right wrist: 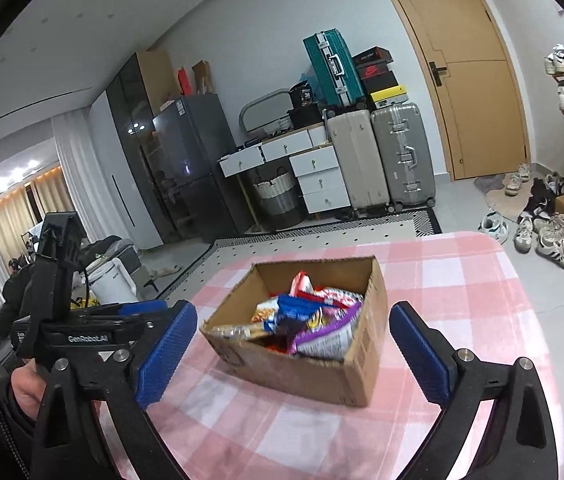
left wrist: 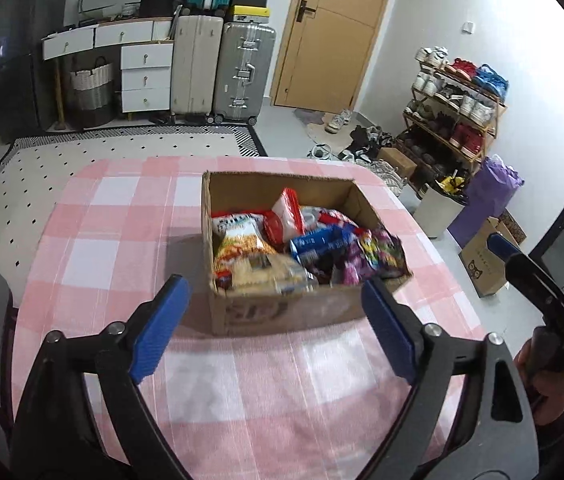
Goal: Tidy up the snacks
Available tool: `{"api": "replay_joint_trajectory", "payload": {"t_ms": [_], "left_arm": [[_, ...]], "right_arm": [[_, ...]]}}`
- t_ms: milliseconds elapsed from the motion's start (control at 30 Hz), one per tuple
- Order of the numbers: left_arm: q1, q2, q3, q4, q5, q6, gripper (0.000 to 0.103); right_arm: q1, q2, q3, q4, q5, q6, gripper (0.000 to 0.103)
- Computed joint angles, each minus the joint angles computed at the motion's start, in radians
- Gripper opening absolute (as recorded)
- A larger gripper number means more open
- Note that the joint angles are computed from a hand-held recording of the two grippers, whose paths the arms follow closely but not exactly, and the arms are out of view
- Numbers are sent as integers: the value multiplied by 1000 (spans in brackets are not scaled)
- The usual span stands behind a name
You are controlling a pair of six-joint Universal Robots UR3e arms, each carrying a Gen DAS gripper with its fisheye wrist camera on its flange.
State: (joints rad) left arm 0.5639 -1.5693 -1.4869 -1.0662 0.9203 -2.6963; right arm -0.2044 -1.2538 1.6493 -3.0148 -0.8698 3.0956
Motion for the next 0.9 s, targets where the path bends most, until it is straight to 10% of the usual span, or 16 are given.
{"api": "replay_joint_trajectory", "payload": {"t_ms": [300, 667, 900], "left_arm": [[153, 308, -420, 147, -91, 120, 102], [294, 457, -780, 541, -71, 16, 102], [393, 526, -1002, 790, -197, 55, 102]], "right_arm": [[-115, -133, 363, -243, 106, -19, 102], [-181, -162, 669, -575, 133, -33, 102], [-115, -89, 738, -784, -46, -63, 102]]}}
